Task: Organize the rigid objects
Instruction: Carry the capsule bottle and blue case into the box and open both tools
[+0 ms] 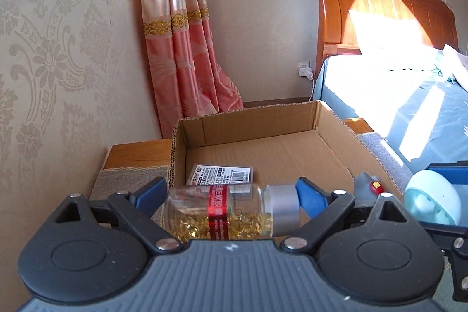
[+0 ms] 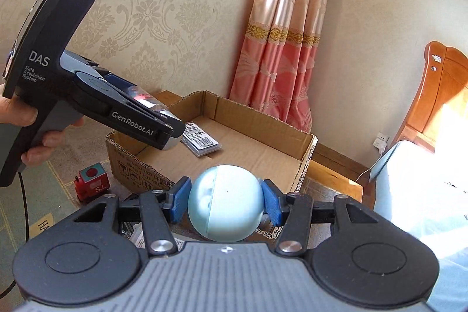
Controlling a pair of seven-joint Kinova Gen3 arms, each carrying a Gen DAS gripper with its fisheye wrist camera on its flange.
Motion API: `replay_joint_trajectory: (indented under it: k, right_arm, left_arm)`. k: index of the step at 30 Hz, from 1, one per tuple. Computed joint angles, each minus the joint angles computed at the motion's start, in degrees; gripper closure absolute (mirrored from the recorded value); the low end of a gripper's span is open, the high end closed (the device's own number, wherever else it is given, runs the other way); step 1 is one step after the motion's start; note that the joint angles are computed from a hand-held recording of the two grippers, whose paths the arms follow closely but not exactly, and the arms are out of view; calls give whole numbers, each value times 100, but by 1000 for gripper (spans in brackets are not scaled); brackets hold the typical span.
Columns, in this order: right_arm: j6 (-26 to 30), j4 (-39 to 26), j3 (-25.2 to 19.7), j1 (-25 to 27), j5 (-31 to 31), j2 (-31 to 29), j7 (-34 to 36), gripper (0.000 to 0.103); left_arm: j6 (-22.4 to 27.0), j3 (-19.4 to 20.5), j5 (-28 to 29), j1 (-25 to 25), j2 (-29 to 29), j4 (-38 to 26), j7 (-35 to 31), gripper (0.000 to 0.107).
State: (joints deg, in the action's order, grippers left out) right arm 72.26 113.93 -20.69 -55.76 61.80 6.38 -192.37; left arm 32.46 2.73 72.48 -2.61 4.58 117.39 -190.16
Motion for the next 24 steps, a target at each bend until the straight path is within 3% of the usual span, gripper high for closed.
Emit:
replay_joint_trajectory:
  k: [2,7,11,19,24]
  right_arm:
    - [-93,0,52,78,-1,7,90,45]
    - [-322,-32,169,263,31,48,276,45]
    - [-566,-85,285,450,80,72,455,45]
    - [-1305,-279,695,1100,107,232,1052,45]
    - [-1923,-486,1017,1600,-220,466,1561,45]
  left_arm:
    - [-17,-97,146,90,41,29,-194,13]
    - [318,-201,-469,-222,-191,112,219,9]
    - [490,-446,-641,-407,-523,400,182,9]
    - [1473,-1005,-836,-840,-779,642,31,7]
    - [1311,-968,-897,-926,-745,716,21,7]
